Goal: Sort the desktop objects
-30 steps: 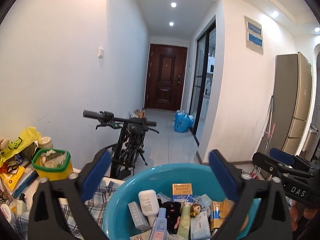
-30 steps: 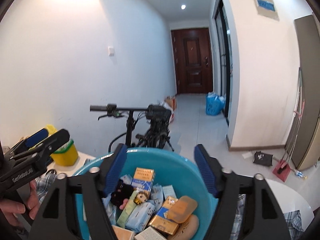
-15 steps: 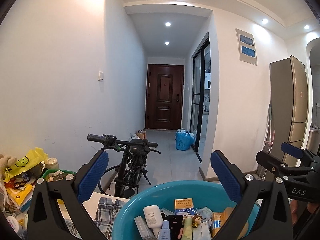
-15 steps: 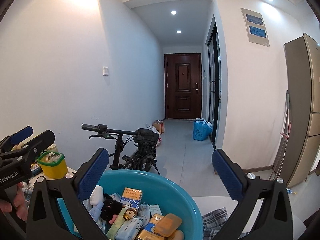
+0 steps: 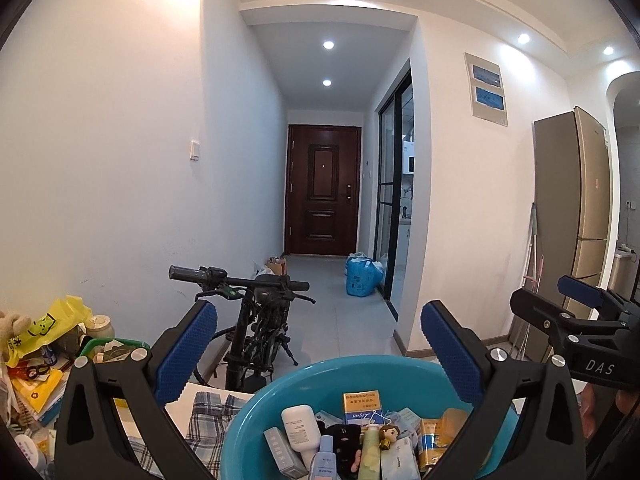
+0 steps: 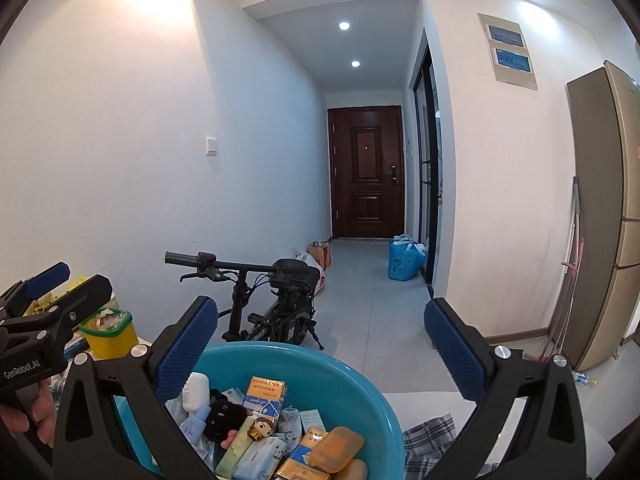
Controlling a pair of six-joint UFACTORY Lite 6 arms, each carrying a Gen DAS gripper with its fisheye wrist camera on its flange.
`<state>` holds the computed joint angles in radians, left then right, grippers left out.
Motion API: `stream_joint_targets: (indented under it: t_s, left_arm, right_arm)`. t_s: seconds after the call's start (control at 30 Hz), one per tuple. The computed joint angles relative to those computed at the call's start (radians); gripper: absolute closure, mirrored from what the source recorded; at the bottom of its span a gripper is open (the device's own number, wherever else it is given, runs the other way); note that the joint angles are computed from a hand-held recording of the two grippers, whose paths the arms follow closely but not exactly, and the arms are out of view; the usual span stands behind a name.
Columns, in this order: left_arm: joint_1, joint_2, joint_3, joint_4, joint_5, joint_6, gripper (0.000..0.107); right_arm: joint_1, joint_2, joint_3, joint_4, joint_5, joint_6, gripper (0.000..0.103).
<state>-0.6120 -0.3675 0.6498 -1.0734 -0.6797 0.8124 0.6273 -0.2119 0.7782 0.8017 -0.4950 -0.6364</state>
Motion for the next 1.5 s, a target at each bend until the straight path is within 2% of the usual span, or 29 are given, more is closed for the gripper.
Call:
stream_joint_targets:
  t_s: [0.17,0.37,0.5,0.6,0.67,0.7,0.83,0.87,0.97,1.13,1.27,1.5]
  left_arm:
    - [0.011,-0.025,-0.017,0.002,0.006,-0.006,0.004]
    - [0.017,-0.066,-0.02,-0.037,0.053,0.016,0.004]
    - [-0.075,-0.144,-0.034,-0.144,-0.018,0.137,0.004]
    - [-0.153,-0.208,-0.037,-0.224,-0.105,0.287,0.004]
    - [-0.212,-0.266,-0.064,-0.253,-0.197,0.304,0.004]
    - [-0.226,-0.301,-0.081,-0.267,-0.202,0.298,0.004]
    - [-0.203,-0.387,-0.084,-0.376,-0.066,0.376,0.004]
    - [-0.216,-0.393,-0.075,-0.412,-0.068,0.412,0.004]
    - [-0.328,-0.407,-0.062,-0.461,-0.187,0.468,0.004]
    - [-0.55,-0.425,-0.052,-0.504,-0.422,0.522,0.004]
    - [-0.73,-0.432,-0.03,-0.534,-0.604,0.543,0.004]
    - [-1.056,-0.436,0.013,-0.58,-0.945,0.53,0.004]
  right_arm:
    - [-0.003,0.002,-0.001,0.012,-0.003,-0.023,0.0]
    - [-0.043,-0.038,-0.015,-0.043,0.067,0.049,0.0]
    - [-0.048,-0.134,-0.042,-0.035,0.133,0.076,0.0]
    - [-0.01,-0.222,-0.068,0.115,0.127,-0.073,0.0]
    - [0.009,-0.281,-0.091,0.152,0.122,-0.119,0.0]
    - [0.017,-0.303,-0.102,0.161,0.118,-0.124,0.0]
    - [0.01,-0.331,-0.105,0.229,0.156,-0.182,0.0]
    - [0.009,-0.33,-0.097,0.281,0.162,-0.226,0.0]
    - [0.011,-0.359,-0.095,0.381,0.181,-0.318,0.0]
    - [0.149,-0.458,-0.103,0.664,0.042,-0.64,0.0]
    - [0.3,-0.538,-0.095,0.781,-0.109,-0.79,0.0]
    - [0.697,-0.595,-0.08,0.837,-0.554,-0.883,0.0]
